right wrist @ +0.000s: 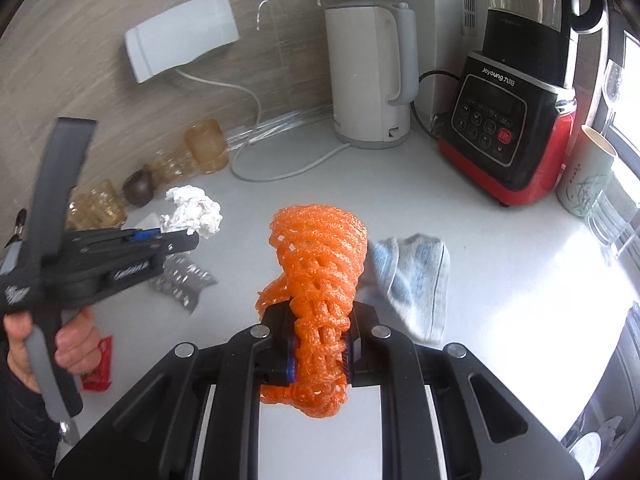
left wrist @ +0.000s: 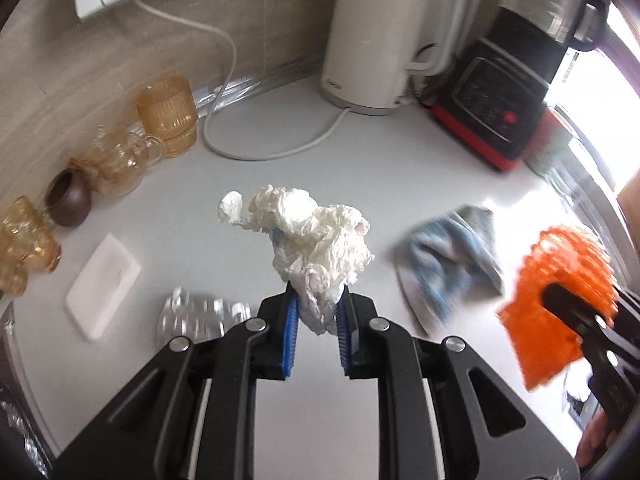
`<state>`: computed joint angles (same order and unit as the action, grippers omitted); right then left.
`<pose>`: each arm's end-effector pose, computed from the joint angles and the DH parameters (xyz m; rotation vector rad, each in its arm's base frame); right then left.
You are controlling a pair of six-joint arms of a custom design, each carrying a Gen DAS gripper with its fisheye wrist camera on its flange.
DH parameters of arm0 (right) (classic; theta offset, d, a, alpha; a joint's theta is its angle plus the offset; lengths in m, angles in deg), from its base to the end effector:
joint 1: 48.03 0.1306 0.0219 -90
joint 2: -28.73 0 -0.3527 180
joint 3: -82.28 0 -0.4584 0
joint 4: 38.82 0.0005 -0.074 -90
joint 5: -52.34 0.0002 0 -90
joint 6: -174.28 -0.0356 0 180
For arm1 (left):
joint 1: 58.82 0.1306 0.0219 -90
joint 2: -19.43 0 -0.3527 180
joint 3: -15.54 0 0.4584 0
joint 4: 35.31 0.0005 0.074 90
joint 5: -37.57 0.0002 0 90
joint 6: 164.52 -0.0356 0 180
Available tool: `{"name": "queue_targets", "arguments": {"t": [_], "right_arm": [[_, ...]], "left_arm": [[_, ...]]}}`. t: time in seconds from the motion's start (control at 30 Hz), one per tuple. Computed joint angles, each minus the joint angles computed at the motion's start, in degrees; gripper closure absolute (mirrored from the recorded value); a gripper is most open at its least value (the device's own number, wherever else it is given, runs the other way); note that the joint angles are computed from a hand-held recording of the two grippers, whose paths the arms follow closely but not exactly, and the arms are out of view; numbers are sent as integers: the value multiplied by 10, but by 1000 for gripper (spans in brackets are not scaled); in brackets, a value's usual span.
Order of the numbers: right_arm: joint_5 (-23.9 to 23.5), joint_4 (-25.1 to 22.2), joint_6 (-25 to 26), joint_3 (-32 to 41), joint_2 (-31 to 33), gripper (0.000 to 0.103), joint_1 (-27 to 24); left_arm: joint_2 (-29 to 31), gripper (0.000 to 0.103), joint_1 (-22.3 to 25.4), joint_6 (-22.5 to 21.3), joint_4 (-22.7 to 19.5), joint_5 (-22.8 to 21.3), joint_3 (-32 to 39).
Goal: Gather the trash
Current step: 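Carry the net and tissue over the green basket and open both grippers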
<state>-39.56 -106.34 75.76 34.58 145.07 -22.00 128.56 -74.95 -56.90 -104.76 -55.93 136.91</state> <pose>0.6171 0.3021 0.4868 -0.3939 2.4629 0.2977 0.6197 -0.1775 0.4688 -0.0566 2.5725 -0.1445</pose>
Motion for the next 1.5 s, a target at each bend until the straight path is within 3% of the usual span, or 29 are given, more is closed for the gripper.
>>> {"name": "queue_targets", "arguments": {"t": [0.27,0.47,0.67,0.8,1.1,1.3,1.5], "right_arm": [[-13,12,-2,-133,-112,86,16],[-34,9,30,-253,-215,86,18],[-65,-15,61,-360,-307,86,15],[-83,-46,81,-421,-354,86,9],[-105,-108,161,-493,-400,86,8],[-115,-115,189,-518,-408,86,11],[-118,-114,201,-533,-402,84,20]], "left_arm": [[-126,87,-58,47,7,-17,-132],[-207,87,-107,63,9,-17,-221],[-272,87,-167,86,0,3,-295],[-292,87,-212,105,-18,-13,-325],[-316,87,-281,205,-24,-19,-374],[-326,87,-310,259,-33,-32,-393],[-327,87,-320,282,-39,-40,-400]]}}
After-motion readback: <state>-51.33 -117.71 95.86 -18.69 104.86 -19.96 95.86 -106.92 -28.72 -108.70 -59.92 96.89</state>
